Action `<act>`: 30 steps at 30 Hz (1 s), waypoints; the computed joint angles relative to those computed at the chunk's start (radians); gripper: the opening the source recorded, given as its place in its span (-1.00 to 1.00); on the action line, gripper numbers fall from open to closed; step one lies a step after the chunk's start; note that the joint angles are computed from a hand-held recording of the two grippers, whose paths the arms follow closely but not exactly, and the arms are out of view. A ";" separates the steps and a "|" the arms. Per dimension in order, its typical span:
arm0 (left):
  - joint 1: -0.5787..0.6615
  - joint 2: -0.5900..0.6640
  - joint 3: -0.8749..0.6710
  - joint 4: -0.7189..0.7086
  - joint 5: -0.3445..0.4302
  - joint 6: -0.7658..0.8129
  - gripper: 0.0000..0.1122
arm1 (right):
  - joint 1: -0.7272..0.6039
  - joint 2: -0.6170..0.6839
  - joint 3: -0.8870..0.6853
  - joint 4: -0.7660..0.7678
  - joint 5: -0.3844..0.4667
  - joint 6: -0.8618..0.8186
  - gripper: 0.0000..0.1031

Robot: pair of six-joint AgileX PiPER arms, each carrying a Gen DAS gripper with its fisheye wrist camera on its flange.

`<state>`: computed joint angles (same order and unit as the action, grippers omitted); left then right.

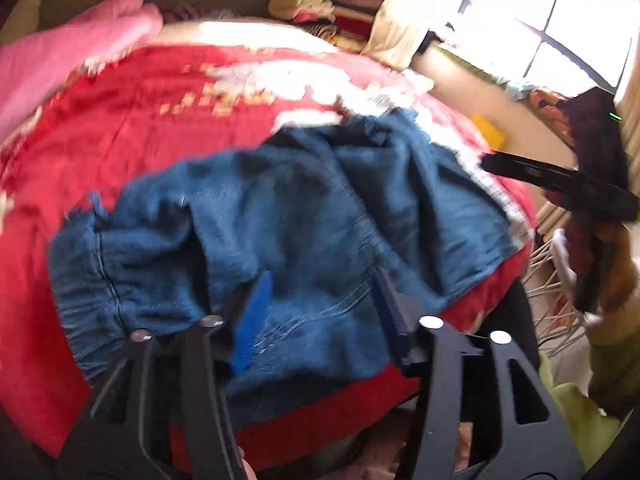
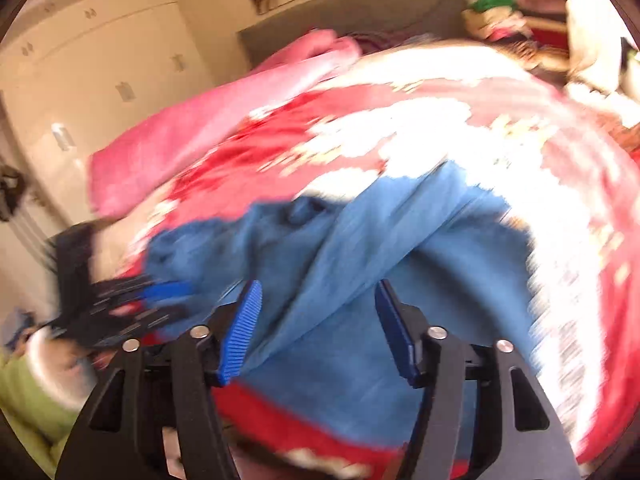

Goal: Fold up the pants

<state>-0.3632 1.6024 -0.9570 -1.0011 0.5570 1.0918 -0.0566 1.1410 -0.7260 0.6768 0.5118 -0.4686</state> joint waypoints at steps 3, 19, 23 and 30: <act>-0.033 -0.047 -0.028 0.022 0.013 -0.032 0.01 | -0.070 0.119 -0.147 -0.045 0.054 0.007 0.30; -0.257 0.297 -0.367 0.060 0.129 -0.192 -0.18 | 0.067 0.898 -1.019 -0.669 0.362 0.538 0.30; -0.261 0.350 -0.409 0.090 0.120 -0.243 -0.55 | 0.100 1.011 -1.148 -0.824 0.439 0.629 -0.48; -0.218 0.380 -0.422 0.034 0.147 -0.214 -0.98 | -0.059 0.808 -0.893 -0.516 0.258 0.467 -0.87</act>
